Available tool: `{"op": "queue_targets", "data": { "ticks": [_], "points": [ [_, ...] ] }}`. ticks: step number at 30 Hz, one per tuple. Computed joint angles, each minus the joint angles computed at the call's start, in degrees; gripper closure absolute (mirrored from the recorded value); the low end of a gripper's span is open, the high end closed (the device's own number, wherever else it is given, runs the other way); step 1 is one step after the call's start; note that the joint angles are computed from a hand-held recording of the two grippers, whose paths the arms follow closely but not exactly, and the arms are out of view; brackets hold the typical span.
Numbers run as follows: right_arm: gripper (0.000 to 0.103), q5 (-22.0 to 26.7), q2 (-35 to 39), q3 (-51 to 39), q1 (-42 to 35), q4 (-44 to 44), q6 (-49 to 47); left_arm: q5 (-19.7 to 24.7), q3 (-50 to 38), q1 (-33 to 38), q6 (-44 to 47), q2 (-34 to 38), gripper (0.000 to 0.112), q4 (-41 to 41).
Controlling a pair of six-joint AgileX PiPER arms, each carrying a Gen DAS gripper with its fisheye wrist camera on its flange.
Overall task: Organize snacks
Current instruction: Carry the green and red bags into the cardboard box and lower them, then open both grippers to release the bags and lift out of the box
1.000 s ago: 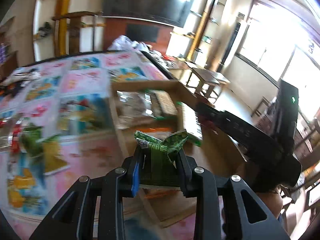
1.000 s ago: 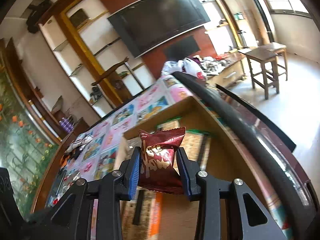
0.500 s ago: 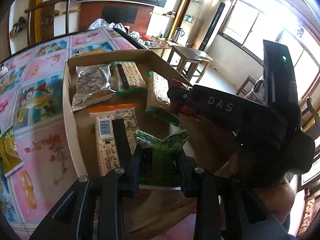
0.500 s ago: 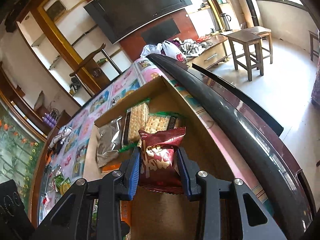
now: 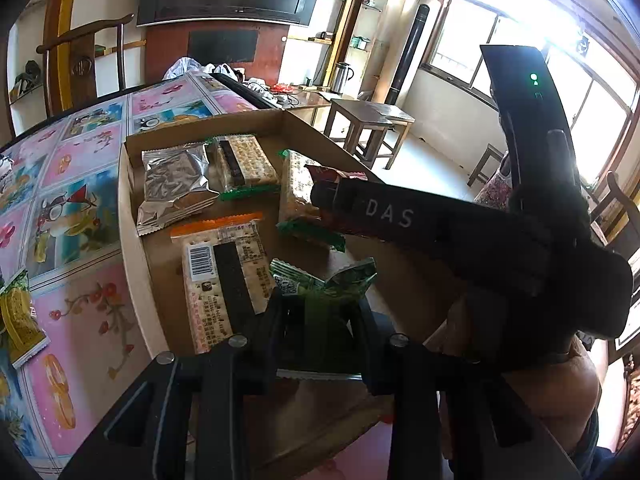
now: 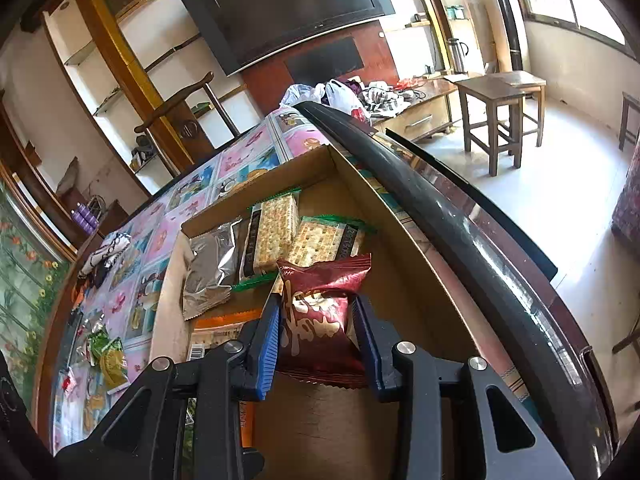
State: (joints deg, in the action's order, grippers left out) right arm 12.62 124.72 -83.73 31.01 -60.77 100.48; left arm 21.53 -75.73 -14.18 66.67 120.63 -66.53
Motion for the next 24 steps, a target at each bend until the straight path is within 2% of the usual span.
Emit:
{"op": "queue_targets", "data": {
  "ticks": [19,24],
  "points": [
    [0.064,3.28,-0.08,-0.77,1.37,-1.32,0.67,0.24,0.43,0.11,2.59,-0.13,0.082,-2.79],
    [0.064,3.47,-0.46,-0.2,1.44,-3.83,3.62,0.48,0.97,0.17,5.56,-0.55,0.074,-5.83]
  ]
}}
